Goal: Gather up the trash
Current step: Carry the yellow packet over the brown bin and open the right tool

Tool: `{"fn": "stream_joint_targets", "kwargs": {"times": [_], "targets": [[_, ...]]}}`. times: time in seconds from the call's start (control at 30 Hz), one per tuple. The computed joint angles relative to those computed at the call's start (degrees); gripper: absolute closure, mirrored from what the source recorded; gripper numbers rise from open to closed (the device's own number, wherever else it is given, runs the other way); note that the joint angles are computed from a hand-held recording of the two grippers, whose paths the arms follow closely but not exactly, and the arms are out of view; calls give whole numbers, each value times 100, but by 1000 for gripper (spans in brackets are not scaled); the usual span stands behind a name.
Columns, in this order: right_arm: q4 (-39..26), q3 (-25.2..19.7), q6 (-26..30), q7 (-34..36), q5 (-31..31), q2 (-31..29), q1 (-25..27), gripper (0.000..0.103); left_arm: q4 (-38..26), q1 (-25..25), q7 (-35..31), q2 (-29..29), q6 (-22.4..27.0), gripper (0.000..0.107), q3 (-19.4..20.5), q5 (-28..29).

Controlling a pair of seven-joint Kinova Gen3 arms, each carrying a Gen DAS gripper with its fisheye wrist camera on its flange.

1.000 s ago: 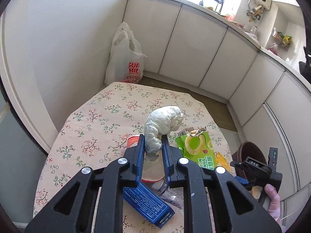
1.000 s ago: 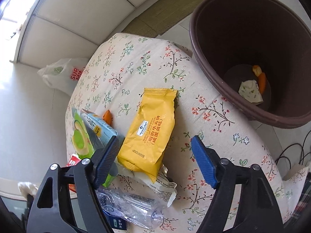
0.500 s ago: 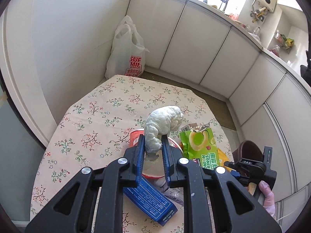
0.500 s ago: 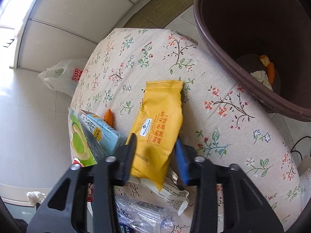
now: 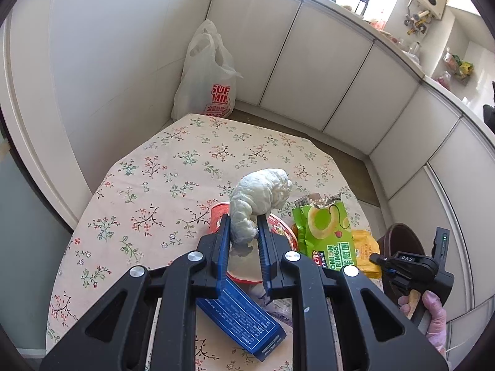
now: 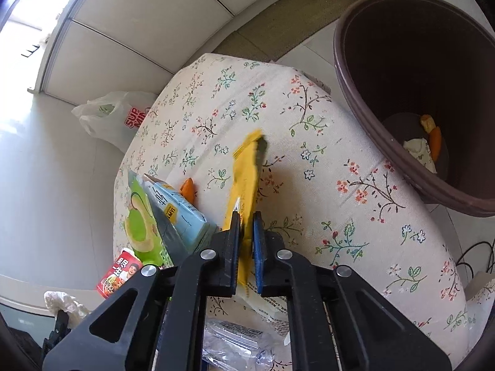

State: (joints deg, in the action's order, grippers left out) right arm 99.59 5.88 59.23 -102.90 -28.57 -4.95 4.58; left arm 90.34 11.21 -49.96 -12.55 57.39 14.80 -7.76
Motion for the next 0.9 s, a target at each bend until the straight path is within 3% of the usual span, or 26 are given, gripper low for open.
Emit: {"fn": "stream_joint_targets", "kwargs": {"times": [0.5,0.9], "targets": [[-327,-171,-476,-89,1178,-768,-312,98,-79,138,303,136,-123,90,179,-213],[-439,-108,-855,-282,2159,-1357,-144,98,-405,532,766,427,-309,90,557,-706]]}}
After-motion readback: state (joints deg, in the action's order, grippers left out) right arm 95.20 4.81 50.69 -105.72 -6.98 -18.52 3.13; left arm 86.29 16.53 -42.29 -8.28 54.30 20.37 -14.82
